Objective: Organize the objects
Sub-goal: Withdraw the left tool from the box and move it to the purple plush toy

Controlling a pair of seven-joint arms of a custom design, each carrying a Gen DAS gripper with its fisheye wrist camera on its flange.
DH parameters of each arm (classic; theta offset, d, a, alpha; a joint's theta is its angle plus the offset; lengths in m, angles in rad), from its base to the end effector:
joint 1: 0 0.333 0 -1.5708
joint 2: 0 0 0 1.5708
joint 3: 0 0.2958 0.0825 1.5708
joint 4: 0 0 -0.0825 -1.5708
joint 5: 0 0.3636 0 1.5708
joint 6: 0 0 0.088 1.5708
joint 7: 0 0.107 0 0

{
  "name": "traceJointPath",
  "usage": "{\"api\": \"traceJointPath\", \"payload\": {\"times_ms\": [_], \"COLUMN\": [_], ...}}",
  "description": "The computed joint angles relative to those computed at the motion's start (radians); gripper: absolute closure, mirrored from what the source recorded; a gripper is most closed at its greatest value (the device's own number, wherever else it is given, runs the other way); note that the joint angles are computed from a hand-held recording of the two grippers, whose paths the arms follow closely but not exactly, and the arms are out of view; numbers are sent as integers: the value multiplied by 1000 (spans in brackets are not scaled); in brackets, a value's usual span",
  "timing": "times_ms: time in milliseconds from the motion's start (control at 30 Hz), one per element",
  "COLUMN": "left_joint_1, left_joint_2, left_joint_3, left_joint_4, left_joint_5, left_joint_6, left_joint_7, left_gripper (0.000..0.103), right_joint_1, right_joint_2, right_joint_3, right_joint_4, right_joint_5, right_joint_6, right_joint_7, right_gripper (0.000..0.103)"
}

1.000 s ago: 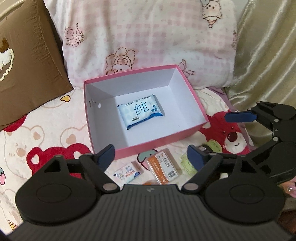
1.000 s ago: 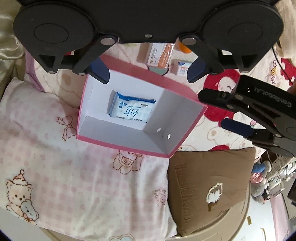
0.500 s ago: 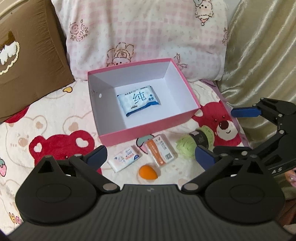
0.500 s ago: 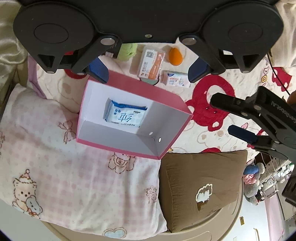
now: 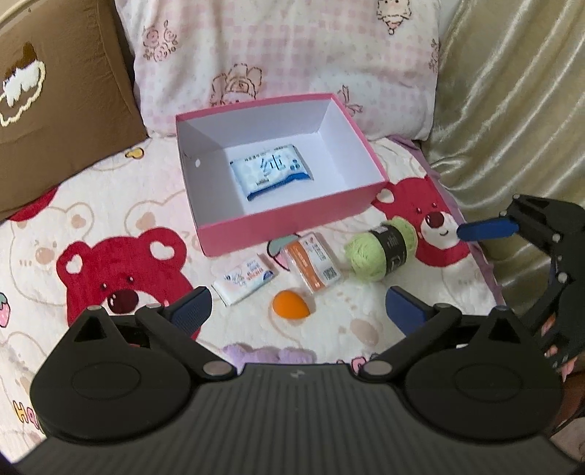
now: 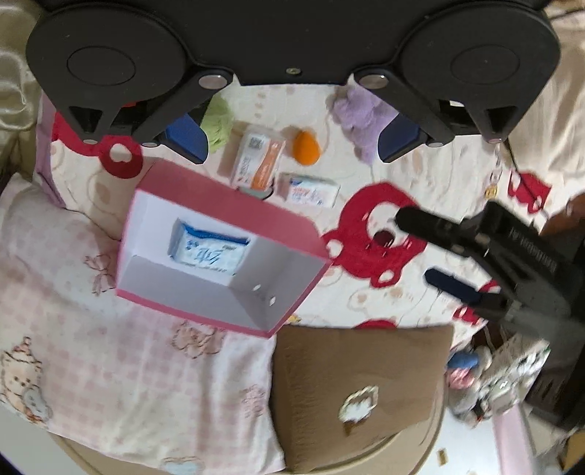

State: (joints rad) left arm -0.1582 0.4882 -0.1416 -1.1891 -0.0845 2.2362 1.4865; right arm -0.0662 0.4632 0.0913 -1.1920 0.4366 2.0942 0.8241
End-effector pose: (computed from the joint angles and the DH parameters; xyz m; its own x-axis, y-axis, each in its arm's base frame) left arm 0.6874 -0.1873 0.5576 -0.1969 -0.9611 0.1936 -0.8557 0.0721 -0.5125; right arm 0.7001 0.0223 0.5592 0.5985 -0.7967 -0.0842 -0.6778 -0.4476 -0.5833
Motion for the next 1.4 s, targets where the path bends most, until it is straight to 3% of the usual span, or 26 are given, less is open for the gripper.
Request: {"api": "traceJointPath", "payload": {"times_ms": [167, 500, 600, 733, 900, 1100, 1267, 1400], "left_joint_1": [12, 30, 25, 3, 17, 19, 37, 35], "left_joint_2": [-44, -101, -114, -109, -133, -152, -155, -154], "left_joint_3": [-6, -10, -4, 13, 3, 5, 1, 5], "left_joint_4": [-86, -220, -254, -263, -355, -454, -528, -570], "left_joint_5": [-25, -56, -43, 16, -20, -16, -91, -97], "left_joint_6": [17, 36, 43, 10, 80, 169, 278, 334], "left_joint_7": [5, 37, 34, -28, -52, -44, -77, -100], "left_gripper": [0, 0, 0, 0, 0, 0, 0, 0], "right_joint_1": [10, 12, 19, 14, 48, 25, 50, 53], "right_joint_2": [-64, -103, -143, -139, -166, -147, -145, -124], "right_joint_3": [0, -16, -17, -15, -17, 9, 17, 33], "right_joint_4": [-115, -221, -317, -352, -470, -488, -542, -544], "right_joint_5": [5, 63, 99, 156, 141, 214, 217, 213], "right_joint_6": [13, 5, 110, 138, 304, 293, 402, 388], "right_joint_7": [-41, -6, -23, -14, 3, -30, -59, -74], "right_gripper": [2, 2, 2, 2, 3, 2, 2, 2]}}
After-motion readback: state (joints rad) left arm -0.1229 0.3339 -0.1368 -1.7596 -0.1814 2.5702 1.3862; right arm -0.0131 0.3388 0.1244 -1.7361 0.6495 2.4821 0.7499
